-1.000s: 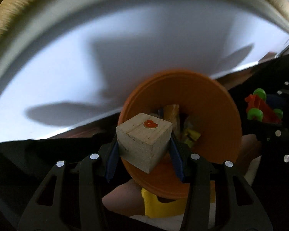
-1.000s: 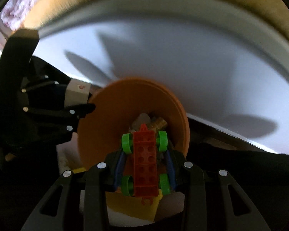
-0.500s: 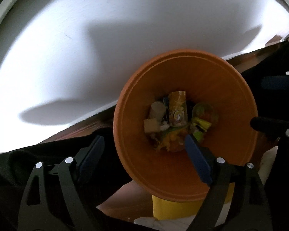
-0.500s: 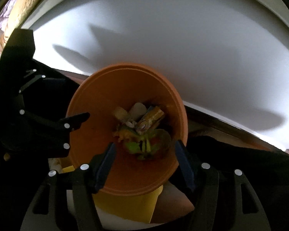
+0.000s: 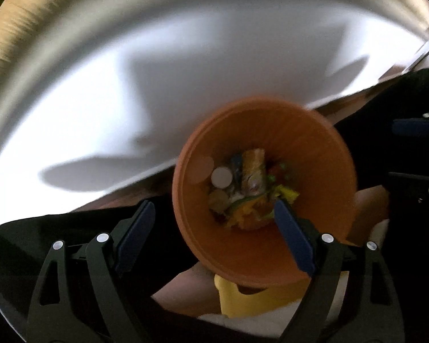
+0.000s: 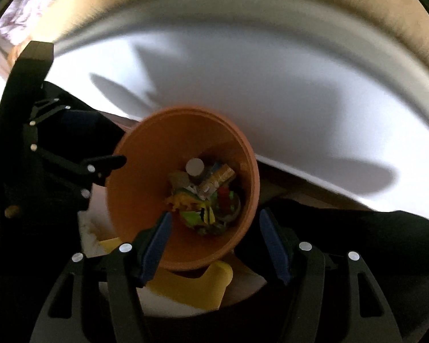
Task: Collect trash
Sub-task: 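Grasp the brown-and-white plush with the right tool while the left tool grasps the white foam tube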
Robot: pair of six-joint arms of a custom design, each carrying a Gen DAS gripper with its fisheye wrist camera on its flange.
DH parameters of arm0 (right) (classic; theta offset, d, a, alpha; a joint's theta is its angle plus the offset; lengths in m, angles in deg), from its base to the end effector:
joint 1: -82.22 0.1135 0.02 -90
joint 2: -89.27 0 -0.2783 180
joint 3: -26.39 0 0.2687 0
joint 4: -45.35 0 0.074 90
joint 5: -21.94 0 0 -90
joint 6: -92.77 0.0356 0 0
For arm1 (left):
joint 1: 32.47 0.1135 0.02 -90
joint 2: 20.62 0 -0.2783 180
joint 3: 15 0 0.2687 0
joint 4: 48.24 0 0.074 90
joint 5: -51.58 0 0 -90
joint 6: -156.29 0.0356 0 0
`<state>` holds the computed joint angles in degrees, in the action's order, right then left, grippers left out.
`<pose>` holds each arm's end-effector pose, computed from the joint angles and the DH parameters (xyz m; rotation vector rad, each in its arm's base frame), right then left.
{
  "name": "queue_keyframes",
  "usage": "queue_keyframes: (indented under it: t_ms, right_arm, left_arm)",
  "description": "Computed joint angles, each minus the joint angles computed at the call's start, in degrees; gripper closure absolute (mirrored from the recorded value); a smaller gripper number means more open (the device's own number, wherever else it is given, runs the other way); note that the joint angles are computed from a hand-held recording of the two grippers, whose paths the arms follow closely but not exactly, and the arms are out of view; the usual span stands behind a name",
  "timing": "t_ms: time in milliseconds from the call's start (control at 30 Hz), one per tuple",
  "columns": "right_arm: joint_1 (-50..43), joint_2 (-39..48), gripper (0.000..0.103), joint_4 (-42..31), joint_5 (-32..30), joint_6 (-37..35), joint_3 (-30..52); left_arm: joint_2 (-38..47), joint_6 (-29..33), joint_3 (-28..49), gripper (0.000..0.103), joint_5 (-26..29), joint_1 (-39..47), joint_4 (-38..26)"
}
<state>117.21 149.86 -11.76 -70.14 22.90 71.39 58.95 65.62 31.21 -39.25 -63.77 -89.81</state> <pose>0.1424 0.1013 0.1791 -0.3803 2.8549 0.2491 0.1904 -0.1152 0.1336 0.7590 2.7819 -0.0850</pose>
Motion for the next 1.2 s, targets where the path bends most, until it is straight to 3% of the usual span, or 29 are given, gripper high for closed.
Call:
queue_keyframes:
  t_ms: [200, 300, 400, 600, 700, 933, 1100, 1200]
  right_arm:
    - [-0.9, -10.7, 0.033, -9.8, 0.2, -2.8, 7.9]
    - [-5.0, -12.6, 0.032, -10.1, -3.2, -4.8, 12.3]
    - [-13.0, -10.1, 0.030, -6.8, -8.4, -7.3, 16.8]
    - [-19.2, 2.3, 0.030, 0.8, -8.8, -10.2, 27.4]
    - [-20.6, 13.0, 0.027, 3.1, -7.2, -12.1, 36.4]
    - [-22.6, 34.0, 0.024, 9.3, -6.0, -12.9, 54.6]
    - [-21.8, 49.1, 0.022, 9.7, -7.0, -11.5, 69.9]
    - [-20.0, 60.7, 0.022, 4.0, -6.4, -14.5, 84.6]
  left_arm:
    - [-20.1, 7.8, 7.4, 0.019, 2.7, 8.0, -12.7]
    - [-21.2, 11.2, 12.7, 0.011, 3.5, 13.2, -11.3]
    - [-13.1, 10.6, 20.7, 0.011, 1.1, 16.9, -6.1]
    - [3.3, 5.1, 32.9, 0.011, 1.5, 19.4, 1.6]
    - [12.2, 2.0, 39.8, 0.011, -0.5, 18.7, 3.1]
    - [24.5, -1.2, 50.9, 0.011, -5.3, 18.8, 2.5]
    - [29.1, -5.4, 56.1, 0.011, -2.7, 22.0, 0.2]
    - [35.0, -8.8, 62.6, 0.011, 1.4, 24.3, -7.4]
